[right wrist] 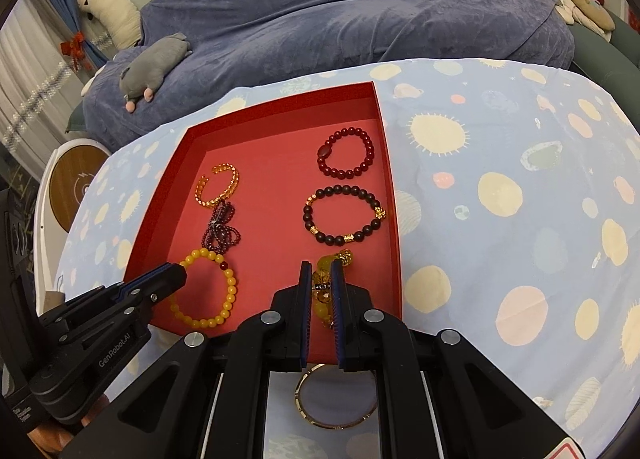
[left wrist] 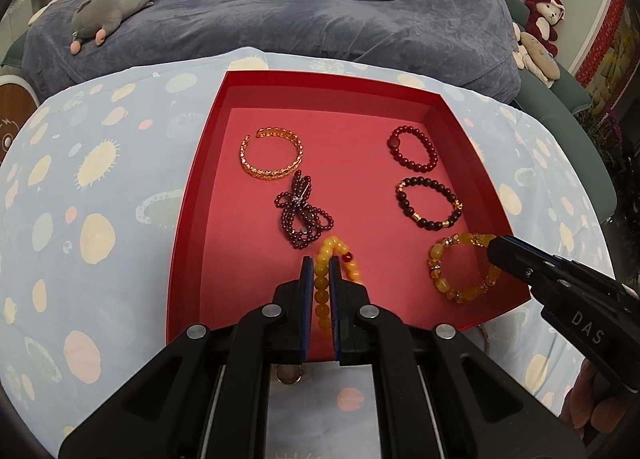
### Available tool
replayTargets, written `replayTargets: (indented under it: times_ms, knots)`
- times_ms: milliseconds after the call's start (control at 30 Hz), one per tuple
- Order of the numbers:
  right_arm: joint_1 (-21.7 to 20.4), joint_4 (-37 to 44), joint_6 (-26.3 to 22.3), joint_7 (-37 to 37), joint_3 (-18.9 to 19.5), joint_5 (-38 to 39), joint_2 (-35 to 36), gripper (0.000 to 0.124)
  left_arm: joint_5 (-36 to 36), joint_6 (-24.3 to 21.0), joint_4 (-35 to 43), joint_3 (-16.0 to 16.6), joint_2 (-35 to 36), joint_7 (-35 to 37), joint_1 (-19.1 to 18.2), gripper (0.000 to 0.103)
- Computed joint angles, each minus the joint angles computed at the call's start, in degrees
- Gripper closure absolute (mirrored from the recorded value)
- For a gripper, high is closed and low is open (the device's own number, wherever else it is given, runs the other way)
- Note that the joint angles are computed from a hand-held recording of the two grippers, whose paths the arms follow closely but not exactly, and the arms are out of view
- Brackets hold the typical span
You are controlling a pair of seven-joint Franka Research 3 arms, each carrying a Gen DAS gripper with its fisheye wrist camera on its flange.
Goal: Organize jewelry
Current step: 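Carry both bracelets into the red box and open both grippers, then withdraw both grippers from the red box toward the gold bangle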
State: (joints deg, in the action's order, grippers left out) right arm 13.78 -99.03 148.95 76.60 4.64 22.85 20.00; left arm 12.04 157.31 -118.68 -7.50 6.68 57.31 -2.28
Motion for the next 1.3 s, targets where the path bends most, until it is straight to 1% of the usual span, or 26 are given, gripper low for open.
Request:
replayTargets:
  times_ms: [233, 300, 333, 367, 400, 433, 467, 500, 533, 667, 833, 1300]
  knots:
    - [0.6, 0.2, -0.3, 0.8, -0.4, -1.7, 1.0, 0.114, 2.3, -0.8, 0.0, 0.5, 0.9, -1.6, -0.1, 0.095]
    - [0.8, 0.6, -0.2, 0.9, -0.4, -2.1, 1.4, 0.114, 4.4, -0.3, -0.2, 0.9, 0.9, -3.4, -0.4, 0.095]
    - [1.0, 0.3, 0.7, 1.1, -0.5, -2.4, 1.2, 0.113, 6.1, 0.2, -0.4, 1.3, 0.8, -5.1, -0.7, 0.093]
    - [1.3, 0.0, 1.3, 1.6, -0.7, -3.0, 1.0, 0.109, 7.6, 0.0, -0.3, 1.5, 0.7, -6.6, -0.9, 0.089]
    - [1.5, -0.3, 1.9, 1.7, -0.8, -3.4, 0.7, 0.100, 7.7, 0.2, -0.4, 1.5, 0.5, -7.0, -0.8, 0.076]
    - [1.6, -0.9, 2.9, 1.9, -0.9, -3.7, 0.2, 0.095, 9.6, 0.1, -0.5, 1.9, 0.2, -9.3, -1.0, 0.062]
    - [1.5, -1.5, 3.7, 1.7, -0.8, -3.6, -0.3, 0.089, 12.5, -0.1, -0.5, 2.4, -0.2, -12.3, -1.4, 0.057]
    - [1.4, -2.0, 4.1, 1.4, -0.6, -3.5, -0.7, 0.087, 14.4, 0.4, -0.9, 2.5, -0.6, -14.0, -1.5, 0.053]
    - [1.3, -2.4, 4.3, 1.2, -0.5, -3.5, -1.1, 0.087, 14.8, 0.3, -1.0, 2.3, -0.9, -14.3, -1.3, 0.051]
    - [0.8, -4.1, 4.8, 0.3, -0.2, -2.5, -2.7, 0.087, 16.1, -0.2, -1.8, 1.7, -2.2, -15.8, -1.0, 0.050]
    - [0.3, -7.7, 5.4, -0.7, 0.0, -0.8, -5.7, 0.087, 16.8, 0.8, -4.6, 0.9, -5.1, -16.8, -0.8, 0.048]
    - [0.3, -18.2, 6.6, -2.0, -0.7, 1.2, -13.8, 0.087, 15.6, 1.4, -12.7, -1.2, -12.8, -18.5, -0.7, 0.048]
